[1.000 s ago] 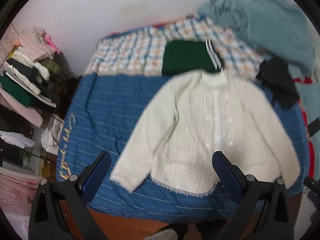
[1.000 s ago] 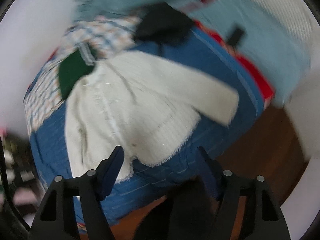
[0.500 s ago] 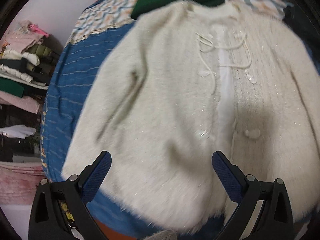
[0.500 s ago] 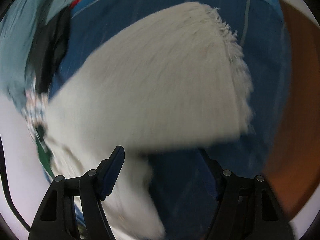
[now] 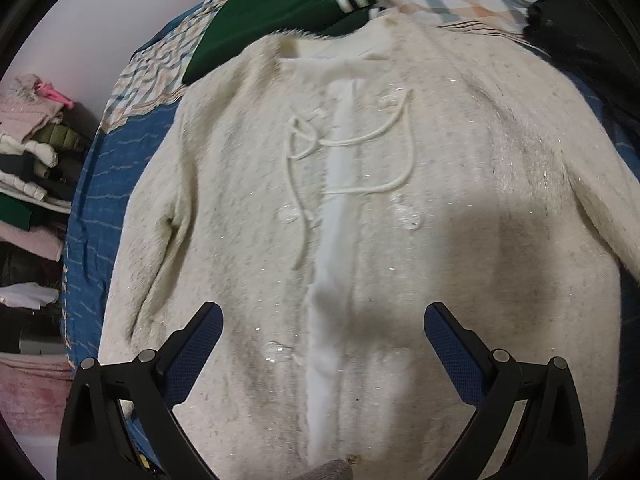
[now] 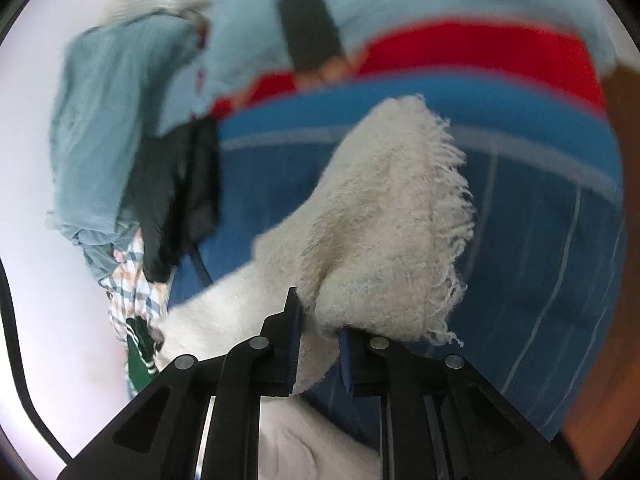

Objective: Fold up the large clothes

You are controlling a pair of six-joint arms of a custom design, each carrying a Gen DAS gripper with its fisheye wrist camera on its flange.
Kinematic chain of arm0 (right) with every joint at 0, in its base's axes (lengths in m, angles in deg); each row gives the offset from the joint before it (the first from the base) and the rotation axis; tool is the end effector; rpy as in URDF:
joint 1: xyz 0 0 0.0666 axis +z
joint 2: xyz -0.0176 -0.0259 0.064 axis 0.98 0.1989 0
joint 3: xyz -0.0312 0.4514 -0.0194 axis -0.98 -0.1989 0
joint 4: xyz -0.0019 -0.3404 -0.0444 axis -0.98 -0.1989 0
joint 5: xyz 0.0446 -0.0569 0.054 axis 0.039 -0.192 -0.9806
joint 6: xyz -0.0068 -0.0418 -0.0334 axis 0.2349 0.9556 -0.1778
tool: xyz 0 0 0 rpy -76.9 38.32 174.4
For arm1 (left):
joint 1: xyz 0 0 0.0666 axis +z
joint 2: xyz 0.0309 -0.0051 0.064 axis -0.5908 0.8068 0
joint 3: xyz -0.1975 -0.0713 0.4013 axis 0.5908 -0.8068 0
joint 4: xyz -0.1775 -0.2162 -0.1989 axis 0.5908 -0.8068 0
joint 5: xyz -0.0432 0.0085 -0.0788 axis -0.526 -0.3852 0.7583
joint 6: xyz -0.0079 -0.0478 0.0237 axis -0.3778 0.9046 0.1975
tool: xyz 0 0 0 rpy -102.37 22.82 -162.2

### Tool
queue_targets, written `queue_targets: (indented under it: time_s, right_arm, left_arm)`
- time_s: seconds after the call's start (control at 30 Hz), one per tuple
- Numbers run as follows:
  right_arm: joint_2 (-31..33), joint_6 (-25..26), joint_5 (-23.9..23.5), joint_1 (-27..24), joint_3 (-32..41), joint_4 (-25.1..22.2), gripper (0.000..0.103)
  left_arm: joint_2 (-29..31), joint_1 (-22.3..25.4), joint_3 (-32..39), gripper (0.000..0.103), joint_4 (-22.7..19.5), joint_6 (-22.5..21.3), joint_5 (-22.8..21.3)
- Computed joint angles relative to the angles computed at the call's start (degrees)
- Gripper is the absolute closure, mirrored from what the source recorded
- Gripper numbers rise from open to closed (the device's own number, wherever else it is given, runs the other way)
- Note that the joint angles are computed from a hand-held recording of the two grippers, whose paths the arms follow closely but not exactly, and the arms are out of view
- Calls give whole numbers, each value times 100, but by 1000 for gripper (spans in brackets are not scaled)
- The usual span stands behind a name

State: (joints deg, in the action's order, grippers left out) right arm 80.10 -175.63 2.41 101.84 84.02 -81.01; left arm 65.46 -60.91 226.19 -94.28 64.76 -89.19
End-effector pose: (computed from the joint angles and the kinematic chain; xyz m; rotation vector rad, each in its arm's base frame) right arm 0.2860 0.1051 0.4512 1.9871 1.5940 0.3230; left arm 0.6004 -0.2652 0.4756 0.7532 2.6833 0.3516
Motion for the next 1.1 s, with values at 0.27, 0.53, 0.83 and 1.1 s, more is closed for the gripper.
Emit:
queue_targets:
  time_s: [0.27,0.53,0.83,1.1]
  right_arm:
    - [-286,24,-1170,-62,-920,1150,48]
    - [-353,-925,-216,191,-1999,2865,46]
    - [27,81,-650,-1046,-2115,4033,89]
    - [302,2315,-460,-1372,166,1523,94]
  left_arm:
    - [-42,-111,-517,0,229,-106,-157]
    - [35,-145,-880,0,460,-138,-240]
    - [267,-190,-538,0,140,215,-212]
    - [583,208,583,0,-529,642,3]
